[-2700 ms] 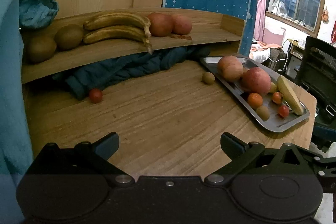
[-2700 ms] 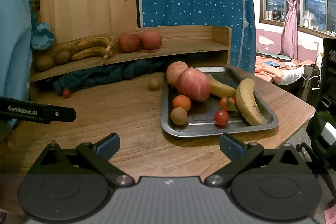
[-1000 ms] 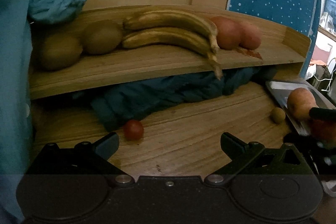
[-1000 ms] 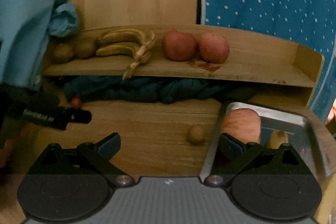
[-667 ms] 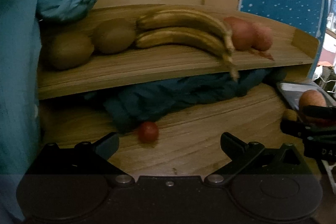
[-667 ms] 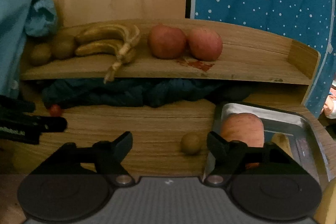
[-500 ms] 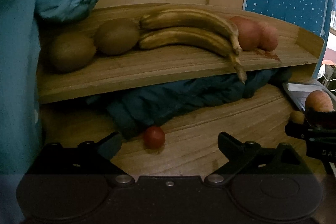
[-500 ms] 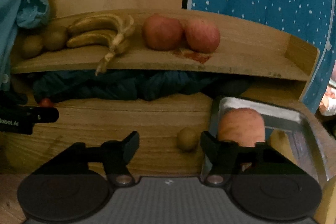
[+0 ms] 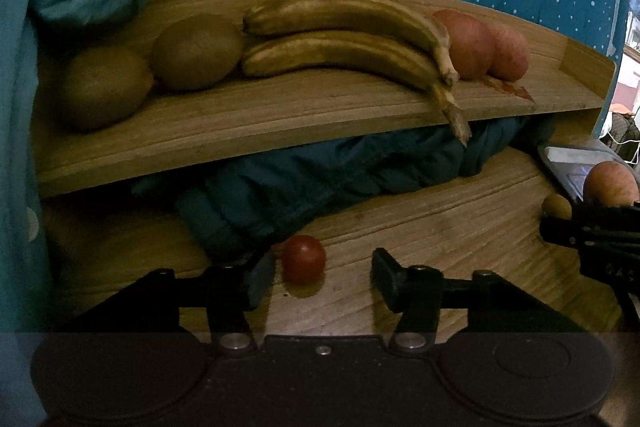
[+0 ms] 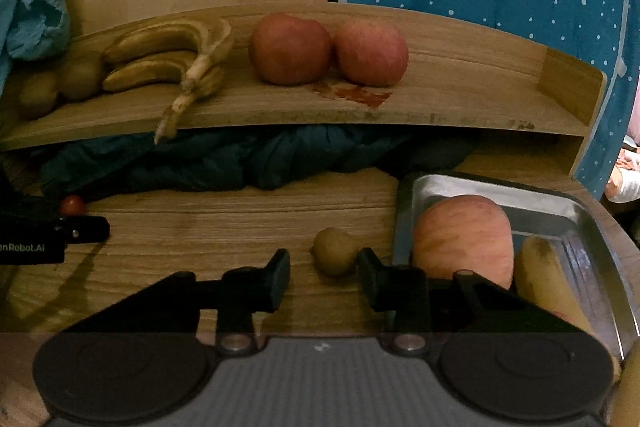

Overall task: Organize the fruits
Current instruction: 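Grasp the red cherry tomato with the left tool while the right tool grasps the small brown kiwi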

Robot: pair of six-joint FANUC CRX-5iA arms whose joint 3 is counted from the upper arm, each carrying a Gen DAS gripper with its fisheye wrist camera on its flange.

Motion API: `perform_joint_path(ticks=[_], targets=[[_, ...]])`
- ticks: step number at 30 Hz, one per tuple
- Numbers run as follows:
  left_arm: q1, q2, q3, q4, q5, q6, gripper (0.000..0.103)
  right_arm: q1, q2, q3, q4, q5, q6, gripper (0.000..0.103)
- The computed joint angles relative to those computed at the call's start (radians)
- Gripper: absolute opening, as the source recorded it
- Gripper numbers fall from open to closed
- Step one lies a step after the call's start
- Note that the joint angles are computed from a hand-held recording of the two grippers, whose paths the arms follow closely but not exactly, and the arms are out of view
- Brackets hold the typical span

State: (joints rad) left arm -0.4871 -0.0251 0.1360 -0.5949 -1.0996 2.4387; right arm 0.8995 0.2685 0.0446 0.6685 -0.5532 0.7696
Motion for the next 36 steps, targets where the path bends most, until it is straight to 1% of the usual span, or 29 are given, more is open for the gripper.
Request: perform_joint_path(ticks=[5,14,20,25,28,33,36], targets=[[-0.002,0.005,0.002,-0.003,0.009,-0.015,0.042,-0.003,0.008,0.013,-0.043,0.008,0.032,0.041],[-0.01,0.037,0.03,0.015,0.033,-0.072,0.032,-0.008,0.029,0.068,-0.142,-0.004,0.142,0.041],[-0.025,0.047,0.035,0.025,0.051,-0.096,0.03,-0.008,0.034,0.082,-0.176,-0.006,0.186,0.039],[-0.032,0.045,0.03,0.031,0.063,-0.102,0.03,-0.008,0.04,0.096,-0.191,-0.009,0.208,0.032],[-0.035,0.044,0.026,0.031,0.069,-0.104,0.03,-0.006,0.041,0.1,-0.197,-0.011,0.218,0.03],[-0.034,0.043,0.025,0.034,0.073,-0.107,0.027,-0.006,0.039,0.102,-0.22,0.0,0.237,0.029],[-0.036,0.043,0.025,0.032,0.075,-0.108,0.026,-0.006,0.035,0.104,-0.266,0.015,0.293,0.029]])
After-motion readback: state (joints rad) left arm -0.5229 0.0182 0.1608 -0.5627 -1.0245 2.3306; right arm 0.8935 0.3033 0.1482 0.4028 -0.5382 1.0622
